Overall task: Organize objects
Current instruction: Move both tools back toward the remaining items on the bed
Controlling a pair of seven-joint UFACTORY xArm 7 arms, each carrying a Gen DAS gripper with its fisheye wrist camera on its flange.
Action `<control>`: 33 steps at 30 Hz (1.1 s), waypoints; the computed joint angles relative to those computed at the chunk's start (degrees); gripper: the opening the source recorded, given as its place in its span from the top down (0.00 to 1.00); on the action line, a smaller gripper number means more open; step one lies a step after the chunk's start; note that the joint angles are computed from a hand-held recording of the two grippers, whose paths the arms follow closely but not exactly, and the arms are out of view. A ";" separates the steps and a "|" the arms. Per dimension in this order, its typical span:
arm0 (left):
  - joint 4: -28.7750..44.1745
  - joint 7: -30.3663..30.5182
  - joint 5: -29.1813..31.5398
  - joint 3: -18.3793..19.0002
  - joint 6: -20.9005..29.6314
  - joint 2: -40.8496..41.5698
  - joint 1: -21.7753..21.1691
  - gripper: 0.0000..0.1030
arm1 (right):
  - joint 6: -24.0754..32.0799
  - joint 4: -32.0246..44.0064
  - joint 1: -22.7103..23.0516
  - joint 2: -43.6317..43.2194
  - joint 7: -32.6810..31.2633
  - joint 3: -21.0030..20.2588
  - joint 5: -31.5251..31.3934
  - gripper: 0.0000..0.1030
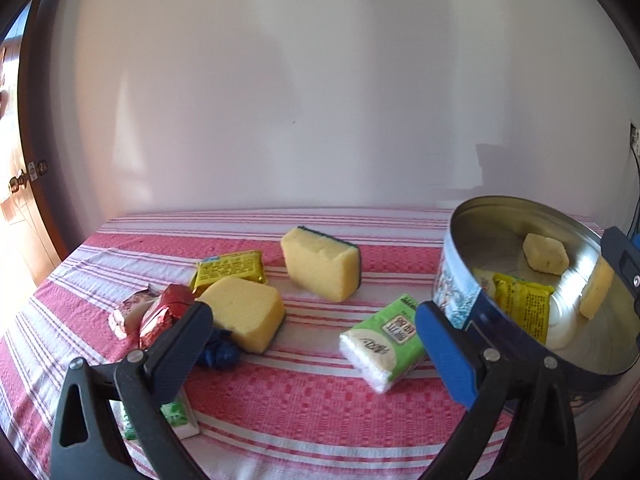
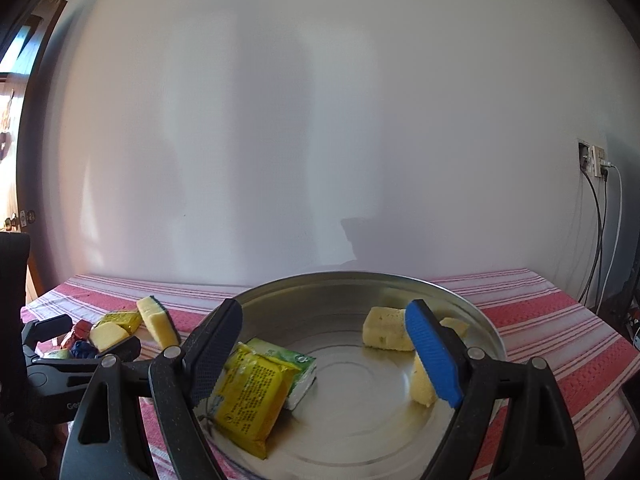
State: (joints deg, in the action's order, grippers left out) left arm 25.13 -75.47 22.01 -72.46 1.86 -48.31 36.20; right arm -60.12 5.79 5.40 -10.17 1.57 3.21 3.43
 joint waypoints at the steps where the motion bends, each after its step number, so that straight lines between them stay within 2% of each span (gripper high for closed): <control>1: -0.49 0.16 -0.02 0.53 -0.05 0.17 -0.35 0.00 | 0.45 -0.16 0.46 -0.28 -0.17 0.64 0.66 0.17; 7: -4.29 0.66 -0.04 5.14 0.03 1.11 -3.04 0.00 | 1.61 -0.93 3.95 -1.28 -0.64 4.05 4.14 0.17; 10: -6.13 0.44 0.01 8.28 1.10 2.33 -4.58 0.00 | 2.84 -0.56 6.40 -1.53 -2.66 6.87 8.69 0.17; 13: -7.88 0.12 0.36 11.88 1.86 4.13 -6.31 0.00 | 4.88 -0.17 8.75 -2.05 -2.29 7.71 9.13 0.17; 16: -9.34 0.16 1.35 15.40 2.68 5.43 -8.08 0.00 | 9.50 0.70 10.87 -3.32 -2.70 9.48 11.49 0.17; 20: -10.48 1.70 2.88 20.39 2.64 8.66 -10.30 0.00 | 19.36 2.95 12.83 -4.73 -0.62 10.05 11.51 0.17; 22: -10.85 2.71 3.54 22.70 2.00 10.54 -11.19 0.00 | 22.64 4.01 13.14 -4.70 0.64 10.26 10.78 0.17; 27: -10.76 5.83 4.33 27.56 2.83 15.14 -13.72 0.01 | 29.83 7.13 12.03 -3.52 -0.68 13.61 14.08 0.17; 29: -10.67 7.23 4.67 30.32 3.04 17.45 -15.18 0.00 | 32.29 8.16 12.43 -2.79 1.00 12.46 12.79 0.17; 31: -10.74 9.56 4.52 34.80 2.44 20.76 -17.77 0.01 | 34.46 8.93 12.79 -2.29 3.39 10.90 10.92 0.17; 33: -11.22 10.26 5.23 35.54 1.53 20.71 -17.95 0.01 | 36.38 10.15 13.66 -1.07 6.90 8.26 7.16 0.17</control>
State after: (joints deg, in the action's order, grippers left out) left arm 13.91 -65.21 27.24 -36.92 3.39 -27.60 18.25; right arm -23.74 15.93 19.06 -11.23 8.47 11.47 10.59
